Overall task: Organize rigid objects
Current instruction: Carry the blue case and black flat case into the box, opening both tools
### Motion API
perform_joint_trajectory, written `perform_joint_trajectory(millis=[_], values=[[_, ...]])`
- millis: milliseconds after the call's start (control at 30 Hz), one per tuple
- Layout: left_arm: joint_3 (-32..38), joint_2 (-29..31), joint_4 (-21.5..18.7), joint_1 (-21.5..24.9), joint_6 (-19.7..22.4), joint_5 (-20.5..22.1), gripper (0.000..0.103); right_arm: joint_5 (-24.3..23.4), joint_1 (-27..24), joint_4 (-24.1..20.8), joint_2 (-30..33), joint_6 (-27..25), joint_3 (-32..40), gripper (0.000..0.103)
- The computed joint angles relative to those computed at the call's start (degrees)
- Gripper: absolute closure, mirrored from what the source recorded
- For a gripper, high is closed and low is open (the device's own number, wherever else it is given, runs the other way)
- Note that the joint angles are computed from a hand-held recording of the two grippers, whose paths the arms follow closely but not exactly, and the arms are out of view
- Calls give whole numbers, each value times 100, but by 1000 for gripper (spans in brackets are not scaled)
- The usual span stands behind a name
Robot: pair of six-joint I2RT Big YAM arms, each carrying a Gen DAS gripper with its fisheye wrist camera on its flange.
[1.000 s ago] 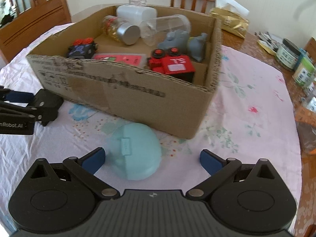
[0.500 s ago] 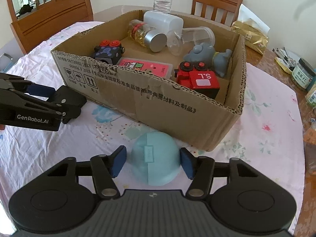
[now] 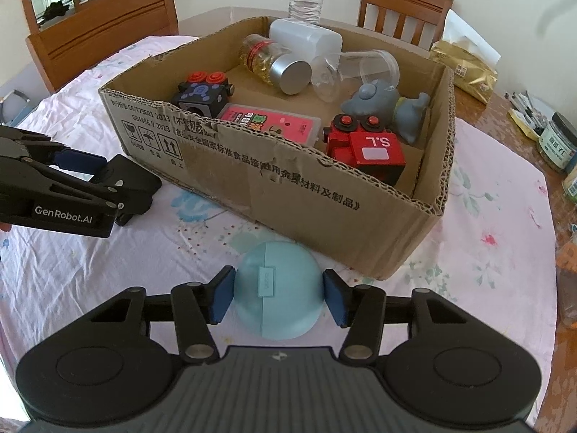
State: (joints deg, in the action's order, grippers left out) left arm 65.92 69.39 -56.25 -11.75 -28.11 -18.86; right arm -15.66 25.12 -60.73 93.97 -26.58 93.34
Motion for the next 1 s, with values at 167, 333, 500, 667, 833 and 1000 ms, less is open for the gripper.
perform_joint_trajectory(millis=[167, 333, 500, 667, 833, 1000], values=[[46, -14, -115, 30, 15, 146, 34, 41, 18, -27, 2, -26, 14, 45], [39, -19, -131, 1, 80, 125, 33, -35, -2, -78, 69, -111, 92, 45], [62, -29, -139, 47, 95, 279, 34, -43, 6, -239, 129, -199, 209, 45], [91, -78, -230, 88, 187, 516, 34, -69, 1, -474, 164, -213, 320, 45], [183, -171, -433, 60, 591, 574, 34, -129, -38, -687, 147, -313, 411, 45], [336, -286, -657, 97, 884, 744, 34, -152, -73, -895, 120, -499, 560, 45]])
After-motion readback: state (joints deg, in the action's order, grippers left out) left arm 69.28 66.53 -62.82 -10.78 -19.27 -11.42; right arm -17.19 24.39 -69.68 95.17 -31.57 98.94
